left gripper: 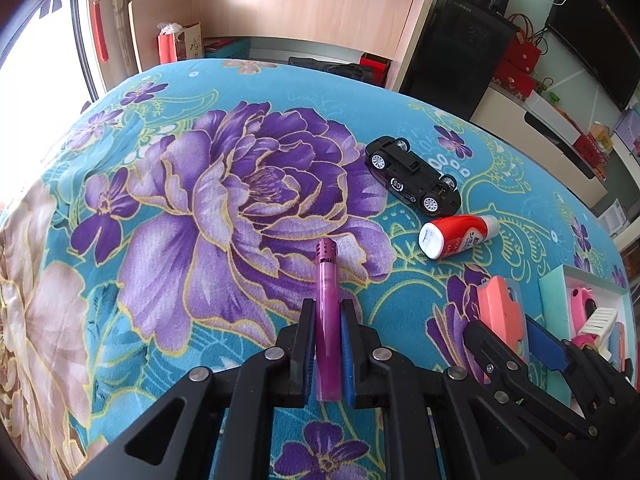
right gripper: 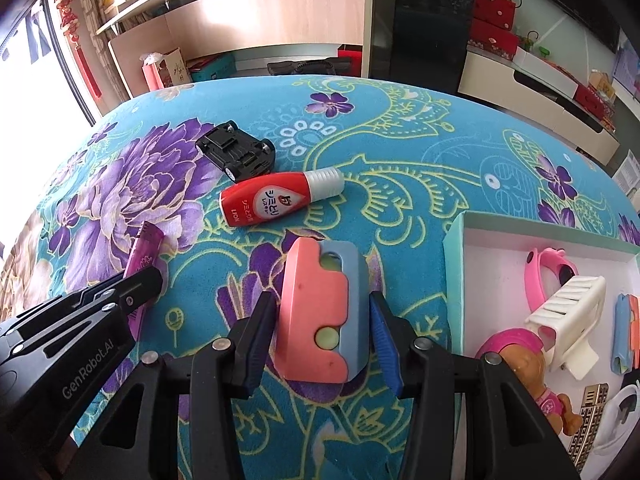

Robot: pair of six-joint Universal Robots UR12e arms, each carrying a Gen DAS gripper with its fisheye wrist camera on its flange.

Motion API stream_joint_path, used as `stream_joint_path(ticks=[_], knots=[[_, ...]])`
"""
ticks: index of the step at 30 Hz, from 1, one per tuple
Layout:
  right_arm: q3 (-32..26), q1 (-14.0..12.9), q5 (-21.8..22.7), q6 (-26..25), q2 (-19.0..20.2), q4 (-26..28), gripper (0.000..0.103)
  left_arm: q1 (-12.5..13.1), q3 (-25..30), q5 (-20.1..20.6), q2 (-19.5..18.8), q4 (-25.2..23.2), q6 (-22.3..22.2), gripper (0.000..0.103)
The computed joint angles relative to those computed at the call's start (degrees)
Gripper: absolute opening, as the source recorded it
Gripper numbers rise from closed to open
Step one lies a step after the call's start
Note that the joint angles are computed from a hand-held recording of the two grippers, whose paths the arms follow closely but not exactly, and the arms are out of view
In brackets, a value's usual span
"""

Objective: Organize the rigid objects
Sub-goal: 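Carry the pink tube with the left tool while the right tool carries the folding toy into the tray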

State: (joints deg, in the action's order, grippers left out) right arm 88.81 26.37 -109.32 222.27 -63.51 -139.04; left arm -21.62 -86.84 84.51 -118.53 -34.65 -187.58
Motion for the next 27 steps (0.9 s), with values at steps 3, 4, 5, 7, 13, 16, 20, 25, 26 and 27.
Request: stream_joint_path(ticks=[3,4,5,7,13,16,20,25,26,27], knots=[[0.9,-0.34,1.4,1.36,-0.77,-1.15,0.044,0.1,0.0,-0.41,0.16,0.2,-0.24,0.013],[1.24,-0.44,1.71,1.49,-1.07,-1.74,0.044,0.19,-0.07,-0.69,0.26,0.37,-0.37,0.012],[1.48,-0.45,1.56,1.41,-1.34,-2.29,0.044,0.32,-0.14,-1.15,0.41,0.42,-0.4,0.012],[1.91,-0.33,0.83,1.61,-1.91,-3.21,0.044,0.46,-0.48,-1.62,0.9,1.2,-0.54,0.012],[4.3,-0.01,-2.02,4.0,-4.75,-5.83,0.044,0.42,-1.95,-4.17,2.88,6.06,0.82,0.012],[6.12,-0.07,-4.3,7.31,-7.02,-4.25,0.044,-0.26,-1.99,-6.32,3.4,6.88,2.98,0.012],[8.68,-0.78,-8.36,14.36,-10.38,1.85,0.044,-1.7,-1.69,-10.3,3.62,6.7,6.97,0.012],[12.8,-2.3,-9.87,25.24,-14.83,8.52,0.044,-4.18,-0.89,-12.33,3.47,4.89,12.19,0.012],[13.38,-2.49,-10.16,27.17,-15.51,9.9,0.044,-4.68,-0.85,-12.6,3.5,4.61,13.17,0.012],[14.1,-2.73,-10.24,28.9,-16.25,10.7,0.044,-5.15,-0.8,-12.83,3.52,4.29,14.14,0.012]])
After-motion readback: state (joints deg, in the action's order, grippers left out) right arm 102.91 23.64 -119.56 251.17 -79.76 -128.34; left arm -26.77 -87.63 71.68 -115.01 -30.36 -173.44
